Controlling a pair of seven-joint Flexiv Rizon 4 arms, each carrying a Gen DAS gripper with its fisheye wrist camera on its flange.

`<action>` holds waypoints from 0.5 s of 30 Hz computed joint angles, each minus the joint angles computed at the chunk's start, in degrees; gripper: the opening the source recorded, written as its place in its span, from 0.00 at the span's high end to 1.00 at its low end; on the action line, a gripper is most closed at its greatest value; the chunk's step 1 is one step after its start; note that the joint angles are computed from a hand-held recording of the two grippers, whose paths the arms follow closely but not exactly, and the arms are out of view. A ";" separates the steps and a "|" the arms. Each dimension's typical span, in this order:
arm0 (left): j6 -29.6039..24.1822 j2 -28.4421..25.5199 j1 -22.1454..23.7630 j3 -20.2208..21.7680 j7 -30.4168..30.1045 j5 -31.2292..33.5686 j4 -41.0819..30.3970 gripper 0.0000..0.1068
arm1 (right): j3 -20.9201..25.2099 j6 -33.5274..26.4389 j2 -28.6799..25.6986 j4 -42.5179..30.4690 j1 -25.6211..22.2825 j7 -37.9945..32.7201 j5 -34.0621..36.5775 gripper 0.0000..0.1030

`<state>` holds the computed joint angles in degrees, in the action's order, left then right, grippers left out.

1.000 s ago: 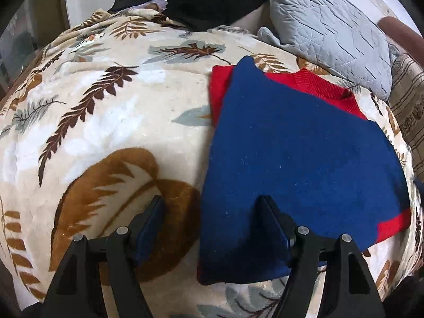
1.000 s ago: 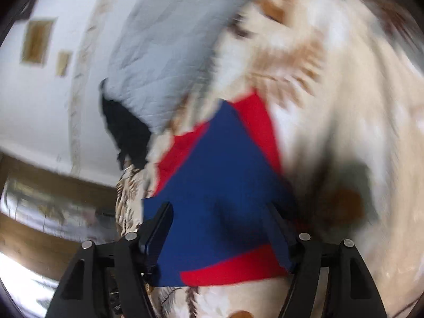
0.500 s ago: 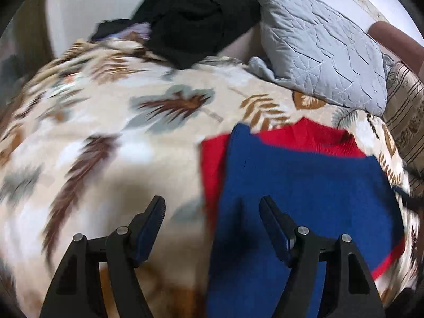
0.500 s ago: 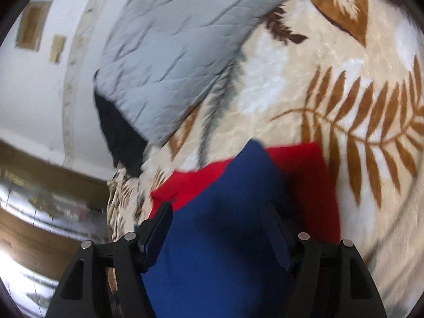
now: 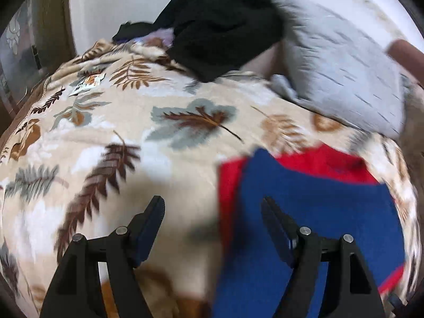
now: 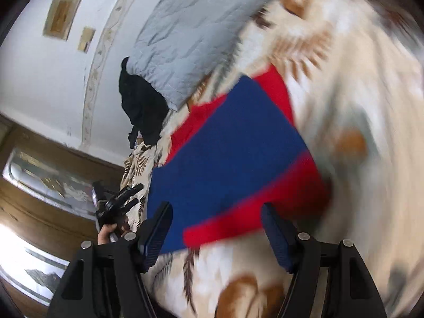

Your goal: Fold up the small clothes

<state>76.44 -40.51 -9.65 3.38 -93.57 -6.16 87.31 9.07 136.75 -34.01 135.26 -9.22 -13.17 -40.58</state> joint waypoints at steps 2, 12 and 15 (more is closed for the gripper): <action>5.07 3.74 1.05 -3.45 1.92 -0.01 7.44 0.29 | 0.52 0.93 -0.56 1.93 0.85 0.16 2.05 0.29; 8.17 8.01 -3.34 -4.94 5.05 -1.62 17.29 0.28 | 0.60 -0.92 -3.85 -2.89 2.21 5.43 9.35 0.29; 7.65 7.68 -4.53 -4.12 4.78 -1.36 16.77 0.28 | 0.56 -1.27 -3.59 -2.94 3.56 5.41 12.45 0.29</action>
